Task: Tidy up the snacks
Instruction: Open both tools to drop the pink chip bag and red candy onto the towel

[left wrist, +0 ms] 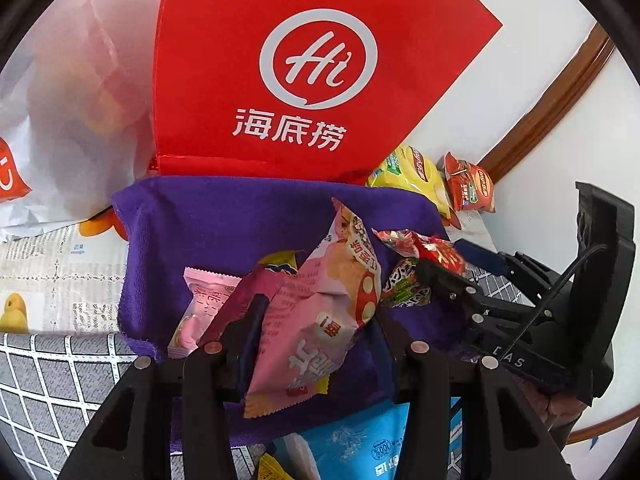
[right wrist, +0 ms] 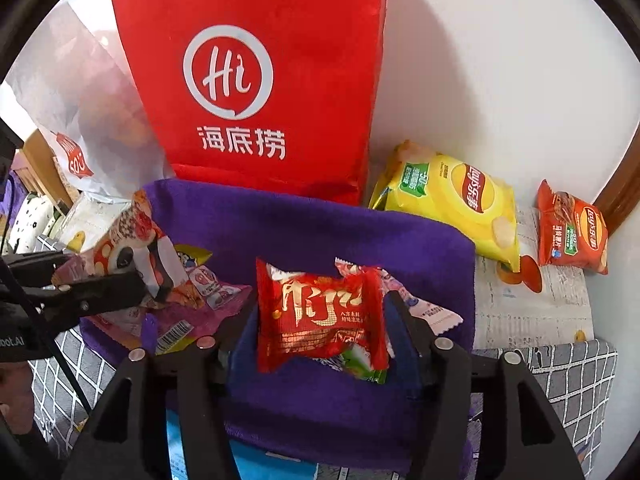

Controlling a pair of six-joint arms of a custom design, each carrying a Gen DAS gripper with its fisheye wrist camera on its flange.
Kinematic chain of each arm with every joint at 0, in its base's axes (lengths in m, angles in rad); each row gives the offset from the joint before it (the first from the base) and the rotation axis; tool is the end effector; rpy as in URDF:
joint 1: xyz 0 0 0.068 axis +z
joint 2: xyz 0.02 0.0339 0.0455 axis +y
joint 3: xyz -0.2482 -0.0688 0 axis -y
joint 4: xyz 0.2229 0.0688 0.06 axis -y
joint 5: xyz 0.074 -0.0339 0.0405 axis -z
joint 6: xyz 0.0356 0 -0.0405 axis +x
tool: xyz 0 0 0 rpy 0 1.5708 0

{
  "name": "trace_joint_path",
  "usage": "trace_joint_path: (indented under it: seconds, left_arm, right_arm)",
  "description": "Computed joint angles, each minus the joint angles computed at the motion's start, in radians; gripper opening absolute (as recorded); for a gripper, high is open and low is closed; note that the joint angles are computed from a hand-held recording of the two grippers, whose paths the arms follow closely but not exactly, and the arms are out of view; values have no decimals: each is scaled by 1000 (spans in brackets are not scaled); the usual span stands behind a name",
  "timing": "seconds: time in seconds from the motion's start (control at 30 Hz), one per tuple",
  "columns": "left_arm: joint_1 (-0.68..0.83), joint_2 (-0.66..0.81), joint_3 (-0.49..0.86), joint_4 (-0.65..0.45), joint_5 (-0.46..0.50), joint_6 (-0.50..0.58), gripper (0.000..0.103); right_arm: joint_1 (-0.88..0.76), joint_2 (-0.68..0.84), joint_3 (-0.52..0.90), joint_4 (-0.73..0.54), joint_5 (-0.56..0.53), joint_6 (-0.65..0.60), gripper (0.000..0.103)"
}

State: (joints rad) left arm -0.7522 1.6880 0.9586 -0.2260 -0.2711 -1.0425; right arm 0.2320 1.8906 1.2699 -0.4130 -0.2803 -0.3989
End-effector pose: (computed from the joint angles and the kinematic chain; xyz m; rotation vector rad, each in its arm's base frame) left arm 0.2385 -0.2101 0.1678 -0.4729 2.4796 -0.4120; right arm 0.3574 0.0946 0.1753 -0.8918 2.4112 0.3022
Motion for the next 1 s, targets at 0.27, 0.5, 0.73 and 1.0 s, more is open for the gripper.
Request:
trace_joint_path:
  seconds: [0.27,0.5,0.73,1.0]
  left_arm:
    - [3,23,17,14,25,7,54]
    - [-15,25,42,5,-7,7,79]
    - [-45,-11,63,-86,-73,-22,79]
    - [-94,-44,115,-191,-145,-39,79]
  right_arm:
    - [-28,-49,-21,17,-40,8,67]
    - [-45,-73,-23,19,-55,16,67]
    - [-74,-127,-38,22,-79,35,67]
    - [-121,-246,-110,8,-101,70,67]
